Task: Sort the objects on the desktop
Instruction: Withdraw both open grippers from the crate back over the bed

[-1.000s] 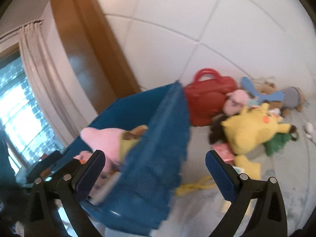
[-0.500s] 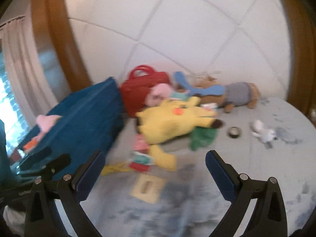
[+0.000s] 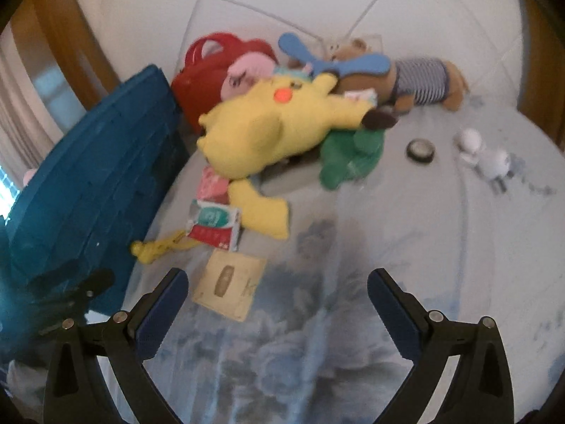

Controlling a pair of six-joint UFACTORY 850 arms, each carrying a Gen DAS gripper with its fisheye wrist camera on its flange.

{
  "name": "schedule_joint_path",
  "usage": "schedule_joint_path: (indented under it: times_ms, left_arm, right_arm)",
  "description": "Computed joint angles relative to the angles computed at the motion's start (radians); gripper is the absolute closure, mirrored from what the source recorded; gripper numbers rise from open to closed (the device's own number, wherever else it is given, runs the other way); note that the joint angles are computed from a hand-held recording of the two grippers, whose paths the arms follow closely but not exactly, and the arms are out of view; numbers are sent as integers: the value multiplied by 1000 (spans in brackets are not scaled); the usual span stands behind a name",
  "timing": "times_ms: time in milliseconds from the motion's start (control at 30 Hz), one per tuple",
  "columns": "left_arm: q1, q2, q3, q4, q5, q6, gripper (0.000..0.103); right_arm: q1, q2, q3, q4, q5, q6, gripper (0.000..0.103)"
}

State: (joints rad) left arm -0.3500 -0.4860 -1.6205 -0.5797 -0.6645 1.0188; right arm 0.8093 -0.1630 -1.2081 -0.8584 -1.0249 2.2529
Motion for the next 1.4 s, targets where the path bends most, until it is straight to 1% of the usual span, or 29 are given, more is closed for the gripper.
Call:
schedule_joint_path:
  times_ms: [33, 100, 133, 267, 333, 400, 467, 567, 633, 700, 767, 800, 833, 933, 967, 1000, 1033, 1100, 1133, 1233, 1267, 1300, 1333, 1367, 1400]
  left_arm:
    - [1, -25, -26, 0, -15, 11, 2]
    - [-2, -67, -70, -14, -29, 51, 2]
    - [-6, -81, -84, -13, -23, 54, 2]
    - [-24, -144, -144, -37, -68, 13, 2]
    - [-45, -165, -155, -47, -64, 10, 2]
    - [-70, -185, -155, -83, -37, 35, 2]
    - [-92, -219, -176, -90, -24, 24, 0]
    - [-119, -265, -221, 38, -3, -125, 0]
    - [-119, -274, -229, 95, 10, -240, 0]
    - [-112, -278, -238, 130, 5, -369, 0]
    - [-109, -279, -243, 116, -6, -476, 0]
    - [-107, -280, -246, 106, -11, -528, 0]
    - [-110, -280, -246, 87, -17, -551, 0]
    - [-158, -256, -205, 47, 30, -569, 0]
    - [-180, -253, -197, 77, 51, -589, 0]
    - [-203, -259, -192, 150, 77, -630, 0]
    - [-228, -269, -193, 255, 97, -701, 0]
    - [-242, -301, -215, 431, 97, -847, 0]
    - [-241, -312, -224, 494, 94, -906, 0]
    - [-201, -314, -222, 606, 94, -1027, 0]
    - [-188, -309, -217, 626, 94, -1044, 0]
    - [-176, -302, -209, 643, 95, -1055, 0]
    - [-163, -295, -203, 655, 95, -1062, 0]
    - [-151, -289, -198, 625, 91, -1026, 0]
    - [-144, -281, -194, 580, 93, -980, 0]
  right_arm:
    - [-8, -16, -9, 3, 10, 7, 0]
    - [-12, -40, -25, -1, -8, 39, 0]
    - [-13, -52, -33, -3, -19, 57, 0]
    - [-37, -55, -15, 31, 0, 62, 0]
    - [-53, -34, 21, 29, 25, 58, 0]
    - [-72, -12, 57, 22, 51, 41, 0]
    - [-99, 9, 100, 22, 87, 12, 0]
    - [-131, 36, 161, -7, 172, 12, 0]
    - [-154, 47, 187, -57, 256, 8, 0]
    - [-191, 41, 188, -66, 315, -54, 0]
    - [-229, 32, 182, -64, 368, -129, 1]
    - [-248, 32, 184, -51, 390, -175, 4]
    - [-268, 34, 185, -35, 410, -225, 5]
    - [-303, 63, 218, -7, 463, -311, 5]
    - [-314, 76, 232, 2, 476, -344, 4]
    - [-323, 86, 243, 10, 489, -369, 4]
    - [-337, 95, 256, 20, 509, -398, 4]
    - [-356, 97, 267, 31, 535, -428, 4]
    - [-364, 96, 271, 33, 553, -437, 4]
    - [-382, 77, 263, 22, 626, -457, 5]
    - [-390, 60, 249, 39, 657, -494, 6]
    - [-395, 41, 233, 50, 683, -525, 15]
    - [-400, 20, 214, 65, 712, -563, 22]
    - [-407, -3, 192, 100, 741, -619, 34]
    - [-413, -29, 167, 139, 770, -677, 40]
